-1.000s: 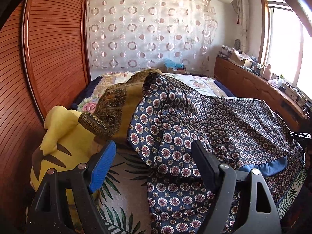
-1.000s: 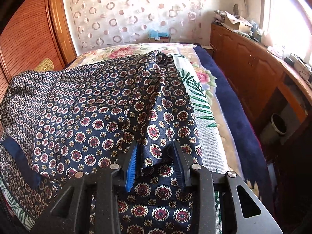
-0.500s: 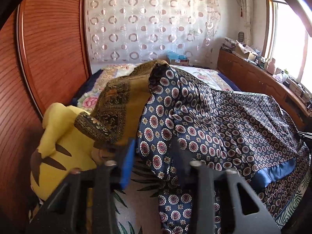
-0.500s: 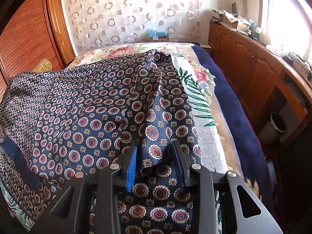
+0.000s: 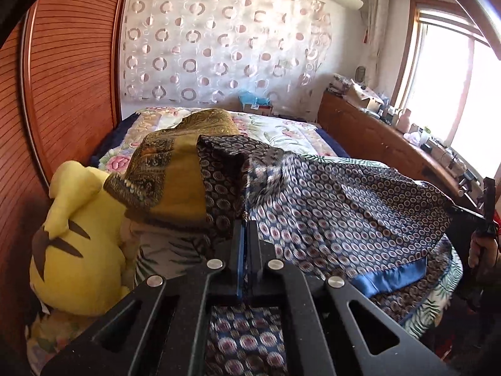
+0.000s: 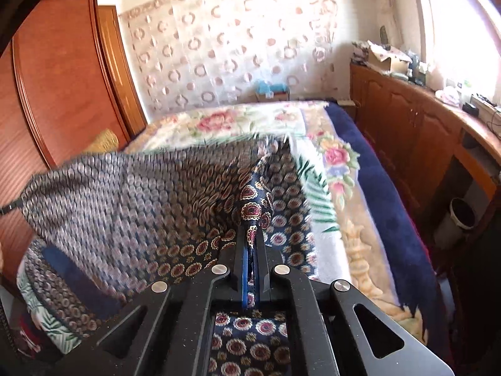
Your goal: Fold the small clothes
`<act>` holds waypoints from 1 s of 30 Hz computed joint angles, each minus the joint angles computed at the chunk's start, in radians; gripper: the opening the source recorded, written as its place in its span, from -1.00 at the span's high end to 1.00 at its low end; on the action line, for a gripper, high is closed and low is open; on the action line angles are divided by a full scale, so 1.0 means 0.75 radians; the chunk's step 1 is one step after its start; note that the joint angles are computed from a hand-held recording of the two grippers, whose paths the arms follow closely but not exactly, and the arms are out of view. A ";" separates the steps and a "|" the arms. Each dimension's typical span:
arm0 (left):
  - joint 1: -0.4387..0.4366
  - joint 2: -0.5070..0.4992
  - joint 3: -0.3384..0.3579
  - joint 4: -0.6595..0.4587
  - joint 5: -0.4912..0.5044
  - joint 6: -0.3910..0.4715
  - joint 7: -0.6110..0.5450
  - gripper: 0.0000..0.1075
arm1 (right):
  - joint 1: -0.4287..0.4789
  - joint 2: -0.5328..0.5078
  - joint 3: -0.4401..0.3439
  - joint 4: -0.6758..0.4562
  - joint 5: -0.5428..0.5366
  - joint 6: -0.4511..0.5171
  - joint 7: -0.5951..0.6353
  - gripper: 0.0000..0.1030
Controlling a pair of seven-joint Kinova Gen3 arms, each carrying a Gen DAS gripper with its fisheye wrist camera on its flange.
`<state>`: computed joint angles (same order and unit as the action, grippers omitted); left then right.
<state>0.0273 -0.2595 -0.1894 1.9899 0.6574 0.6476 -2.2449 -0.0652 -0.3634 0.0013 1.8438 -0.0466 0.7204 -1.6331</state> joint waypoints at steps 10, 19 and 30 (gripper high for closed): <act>-0.048 -0.018 0.053 0.094 -0.196 0.032 0.152 0.97 | 0.040 -0.076 0.026 0.023 0.018 0.120 0.017 0.96; -0.054 -0.037 -0.009 0.132 -0.190 0.050 0.106 0.97 | 0.064 -0.014 -0.009 0.041 0.077 0.191 -0.020 0.96; -0.029 -0.072 0.017 0.146 -0.251 -0.035 0.152 0.64 | 0.045 -0.058 -0.028 0.049 0.086 0.153 -0.032 0.38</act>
